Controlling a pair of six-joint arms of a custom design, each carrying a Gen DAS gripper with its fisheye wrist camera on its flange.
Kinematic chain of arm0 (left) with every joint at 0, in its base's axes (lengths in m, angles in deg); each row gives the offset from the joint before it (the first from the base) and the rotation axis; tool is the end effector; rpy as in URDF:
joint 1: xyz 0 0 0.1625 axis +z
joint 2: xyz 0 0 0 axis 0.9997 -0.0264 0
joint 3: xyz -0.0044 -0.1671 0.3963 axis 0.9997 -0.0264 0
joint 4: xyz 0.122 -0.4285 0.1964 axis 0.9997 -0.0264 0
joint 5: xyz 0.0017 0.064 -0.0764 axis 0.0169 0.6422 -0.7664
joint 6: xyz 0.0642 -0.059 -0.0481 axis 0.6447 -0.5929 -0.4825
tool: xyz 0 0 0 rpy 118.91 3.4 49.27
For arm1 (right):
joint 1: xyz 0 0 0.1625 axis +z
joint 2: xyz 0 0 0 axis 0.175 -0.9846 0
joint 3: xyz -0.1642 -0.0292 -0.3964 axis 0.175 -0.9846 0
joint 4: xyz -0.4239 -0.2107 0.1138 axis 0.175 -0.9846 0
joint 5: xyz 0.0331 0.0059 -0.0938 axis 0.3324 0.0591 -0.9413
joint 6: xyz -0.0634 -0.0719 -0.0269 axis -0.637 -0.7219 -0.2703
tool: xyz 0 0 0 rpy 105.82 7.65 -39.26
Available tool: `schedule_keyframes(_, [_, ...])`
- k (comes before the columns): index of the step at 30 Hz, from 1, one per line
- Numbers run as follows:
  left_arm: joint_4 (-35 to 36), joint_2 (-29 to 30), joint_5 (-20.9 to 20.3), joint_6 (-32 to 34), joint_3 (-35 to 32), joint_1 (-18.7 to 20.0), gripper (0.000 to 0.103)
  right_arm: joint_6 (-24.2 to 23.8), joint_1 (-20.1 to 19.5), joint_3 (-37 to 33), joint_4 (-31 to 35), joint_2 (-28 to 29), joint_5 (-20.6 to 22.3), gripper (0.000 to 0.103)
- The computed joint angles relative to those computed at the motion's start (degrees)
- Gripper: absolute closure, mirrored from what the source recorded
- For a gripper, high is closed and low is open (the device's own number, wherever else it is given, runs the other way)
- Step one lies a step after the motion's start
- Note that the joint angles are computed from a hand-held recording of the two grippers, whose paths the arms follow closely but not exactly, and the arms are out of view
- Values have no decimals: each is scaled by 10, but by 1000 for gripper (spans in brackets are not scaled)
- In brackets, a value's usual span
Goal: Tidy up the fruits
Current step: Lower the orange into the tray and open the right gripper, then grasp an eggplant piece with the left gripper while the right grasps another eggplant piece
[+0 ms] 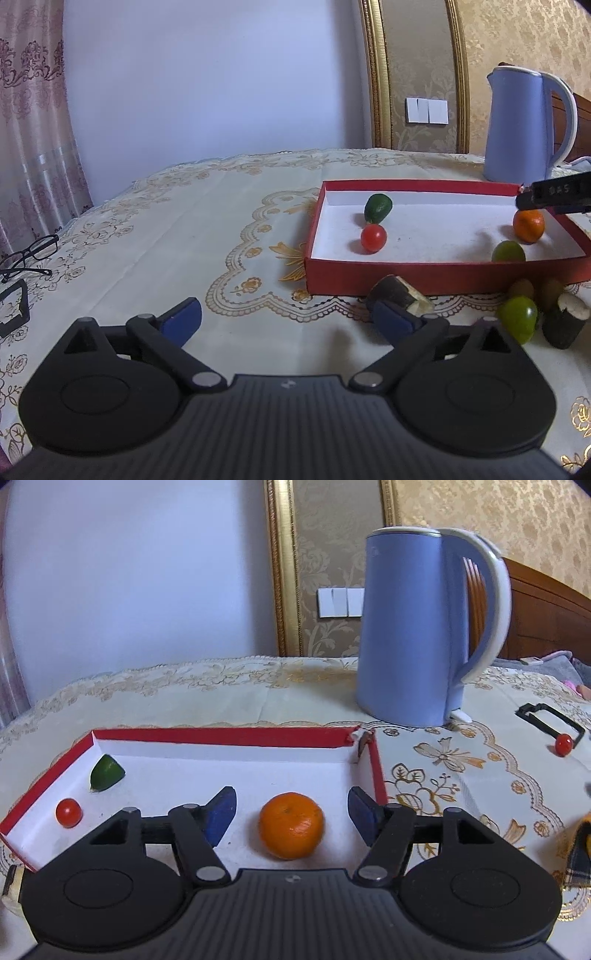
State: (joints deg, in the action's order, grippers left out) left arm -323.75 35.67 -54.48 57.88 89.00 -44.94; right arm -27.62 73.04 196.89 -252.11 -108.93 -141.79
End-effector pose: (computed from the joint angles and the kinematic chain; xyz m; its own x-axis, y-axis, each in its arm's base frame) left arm -0.0802 -0.3968 0.0152 -0.5639 -0.4099 -0.7169 0.5488 0.4626 -0.6962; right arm 0.0640 -0.6017 0.0221 -0.7211 -0.3597 0.5921 -0.6889 0.4630 -0.5578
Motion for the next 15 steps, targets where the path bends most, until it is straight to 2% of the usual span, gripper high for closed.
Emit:
schedule_keyframes(3, [66, -12, -11, -73, 24, 0, 3, 16, -6, 22, -25, -15, 21, 37])
schedule_keyframes(6, [38, -6, -23, -38, 21, -8, 4, 9, -19, 69, -57, -43, 63, 37])
schedule_keyframes(7, [53, -7, -23, -53, 22, -10, 4, -8, -24, 88, -74, -50, 77, 36])
schedule_keyframes(11, [192, -38, -57, -196, 52, -11, 5, -52, -47, 147, -142, -62, 115, 34])
schedule_keyframes(15, [270, -50, -61, -253, 45, -1, 11, -43, -85, 193, -137, -84, 168, 28])
